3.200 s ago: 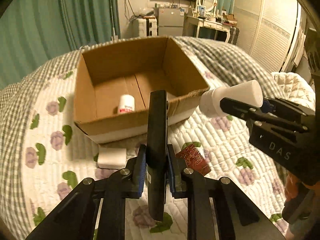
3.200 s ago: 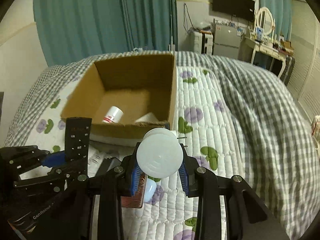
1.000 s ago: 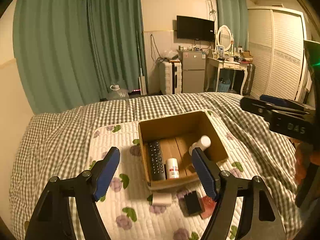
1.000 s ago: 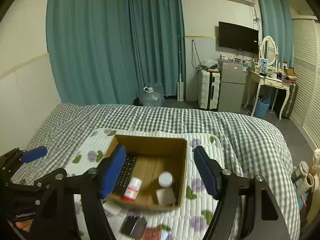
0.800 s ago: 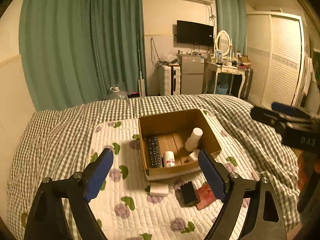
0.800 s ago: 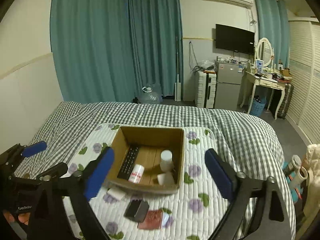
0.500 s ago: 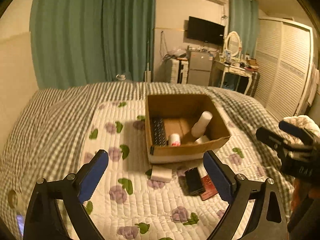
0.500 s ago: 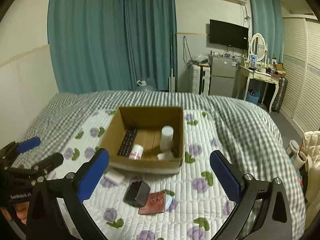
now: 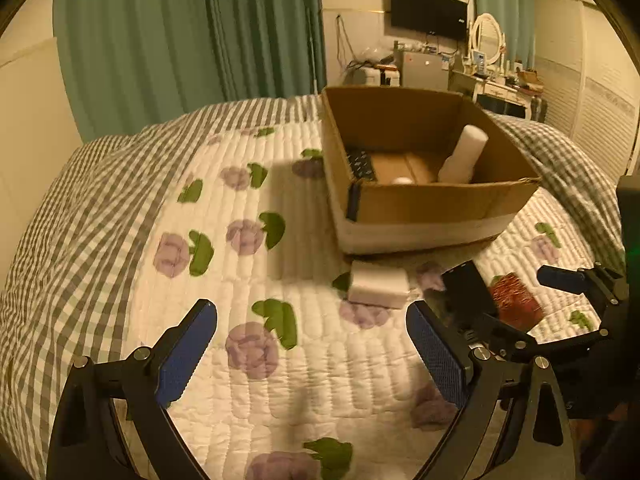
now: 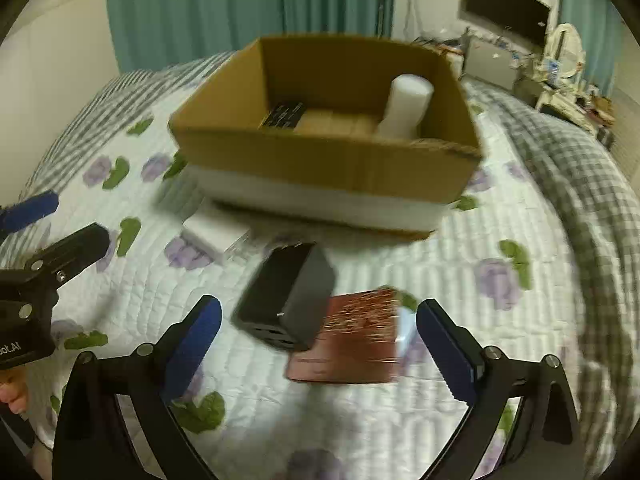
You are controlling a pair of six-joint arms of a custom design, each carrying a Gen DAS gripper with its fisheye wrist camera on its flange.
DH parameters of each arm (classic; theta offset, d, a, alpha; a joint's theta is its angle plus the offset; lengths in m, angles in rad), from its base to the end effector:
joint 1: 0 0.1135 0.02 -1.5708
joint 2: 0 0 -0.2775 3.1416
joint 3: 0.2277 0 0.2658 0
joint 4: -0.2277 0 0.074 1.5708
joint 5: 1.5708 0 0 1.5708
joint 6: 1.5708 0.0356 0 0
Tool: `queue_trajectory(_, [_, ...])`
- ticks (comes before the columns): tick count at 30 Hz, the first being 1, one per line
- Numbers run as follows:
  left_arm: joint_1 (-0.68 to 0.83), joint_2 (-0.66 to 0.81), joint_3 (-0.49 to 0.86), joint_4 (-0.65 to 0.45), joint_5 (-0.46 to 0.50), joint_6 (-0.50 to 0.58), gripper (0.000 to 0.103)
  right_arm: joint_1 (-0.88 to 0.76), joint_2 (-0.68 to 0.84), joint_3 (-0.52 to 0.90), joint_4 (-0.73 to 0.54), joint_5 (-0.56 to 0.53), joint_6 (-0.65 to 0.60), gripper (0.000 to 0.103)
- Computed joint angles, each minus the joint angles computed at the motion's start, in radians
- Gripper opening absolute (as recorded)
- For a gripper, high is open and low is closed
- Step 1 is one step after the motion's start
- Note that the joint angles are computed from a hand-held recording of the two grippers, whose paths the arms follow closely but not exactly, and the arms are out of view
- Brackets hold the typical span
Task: Organize rigid objects
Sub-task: 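Grasp the black power bank with right tool while left tool grasps the charger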
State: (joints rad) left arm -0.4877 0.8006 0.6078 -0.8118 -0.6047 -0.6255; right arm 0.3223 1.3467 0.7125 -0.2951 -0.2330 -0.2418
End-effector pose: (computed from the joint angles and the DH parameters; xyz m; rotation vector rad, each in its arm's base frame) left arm 0.1401 -0.0514 0.2348 -0.3735 2.3233 0.2605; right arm 0.2511 0.0925 0.1919 -0.7865 2.3661 0.3246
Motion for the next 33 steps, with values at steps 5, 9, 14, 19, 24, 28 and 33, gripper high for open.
queue_trajectory(5, [0.055, -0.025, -0.028, 0.002, 0.035, 0.01, 0.097, 0.074, 0.11, 0.035, 0.039, 0.047, 0.015, 0.071])
queue_trajectory(9, [0.052, -0.034, -0.028, -0.015, 0.031, -0.002, 0.097, 0.115, 0.233, 0.105, 0.033, 0.103, 0.033, 0.057])
queue_trajectory(14, [0.066, -0.012, -0.012, 0.003, 0.109, -0.016, 0.097, 0.077, 0.188, 0.058, 0.098, 0.093, 0.051, 0.042])
queue_trajectory(19, [0.085, 0.124, 0.035, 0.07, 0.17, -0.045, 0.097, -0.028, 0.103, 0.024, 0.115, 0.018, 0.07, 0.04])
queue_trajectory(24, [0.103, 0.362, 0.11, 0.145, 0.174, -0.003, 0.097, -0.098, 0.103, 0.065, 0.076, -0.019, 0.061, 0.04])
queue_trajectory(28, [0.131, 0.456, 0.135, 0.208, 0.202, 0.031, 0.096, -0.134, 0.141, 0.104, 0.058, -0.079, 0.088, 0.04])
queue_trajectory(33, [0.178, 0.571, 0.148, 0.278, 0.274, 0.083, 0.089, -0.124, 0.188, 0.129, 0.063, -0.088, 0.123, 0.039])
